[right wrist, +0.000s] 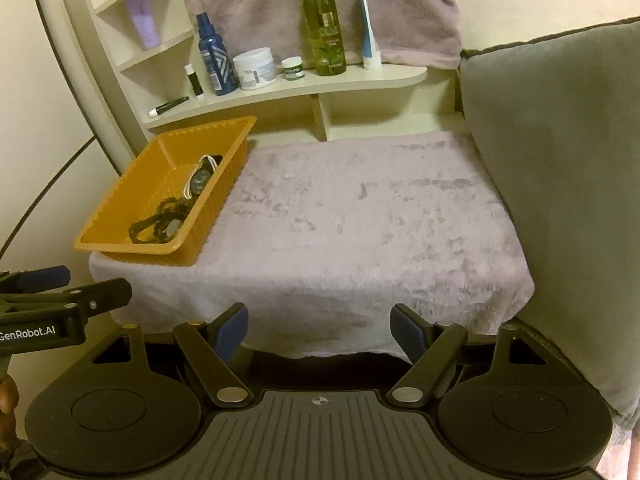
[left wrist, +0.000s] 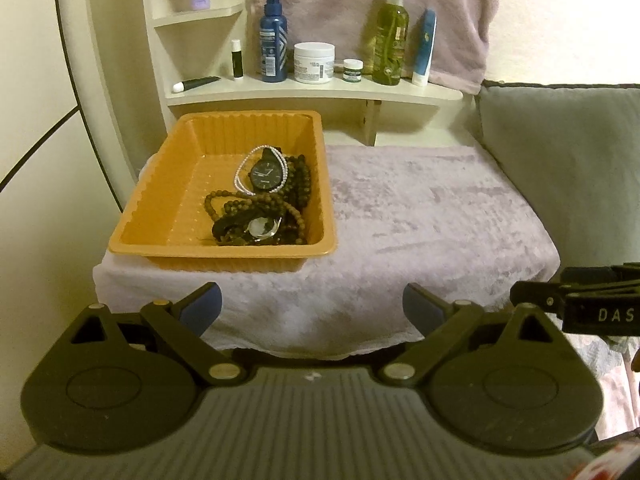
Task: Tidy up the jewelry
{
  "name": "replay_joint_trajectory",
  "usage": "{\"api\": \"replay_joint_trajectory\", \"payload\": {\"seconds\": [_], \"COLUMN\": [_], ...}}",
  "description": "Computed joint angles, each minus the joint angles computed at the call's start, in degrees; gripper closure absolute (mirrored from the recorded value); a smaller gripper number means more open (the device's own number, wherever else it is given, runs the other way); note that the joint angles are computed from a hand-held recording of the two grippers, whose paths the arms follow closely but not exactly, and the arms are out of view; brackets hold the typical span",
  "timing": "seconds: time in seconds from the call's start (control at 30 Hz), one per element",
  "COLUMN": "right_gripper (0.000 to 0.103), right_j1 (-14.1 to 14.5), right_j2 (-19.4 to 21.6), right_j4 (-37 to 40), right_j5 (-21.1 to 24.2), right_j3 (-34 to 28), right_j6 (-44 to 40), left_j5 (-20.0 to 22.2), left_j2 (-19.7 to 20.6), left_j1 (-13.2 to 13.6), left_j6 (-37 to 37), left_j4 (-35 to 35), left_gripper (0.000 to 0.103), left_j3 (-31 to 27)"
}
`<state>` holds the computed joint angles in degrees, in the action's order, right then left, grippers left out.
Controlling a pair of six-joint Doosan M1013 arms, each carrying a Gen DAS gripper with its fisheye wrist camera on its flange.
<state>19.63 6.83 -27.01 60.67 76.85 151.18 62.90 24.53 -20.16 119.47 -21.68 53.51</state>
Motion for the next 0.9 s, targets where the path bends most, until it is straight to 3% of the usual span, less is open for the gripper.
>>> {"api": "replay_joint_trajectory", "payload": {"seconds": [0.9], "right_gripper": [0.025], "right_j1": [0.1], "right_j2": [0.0], "right_j4": [-1.1], "right_j5": [-0.6], "right_j3": [0.1], "right_j6": [0.5], "left_j5": [-0.8], "left_j2": [-0.3], "left_j1": [0.1], "left_j6": [0.7], "left_j4": [-1.1], "left_gripper": [0.006], "left_j3": [0.6]}}
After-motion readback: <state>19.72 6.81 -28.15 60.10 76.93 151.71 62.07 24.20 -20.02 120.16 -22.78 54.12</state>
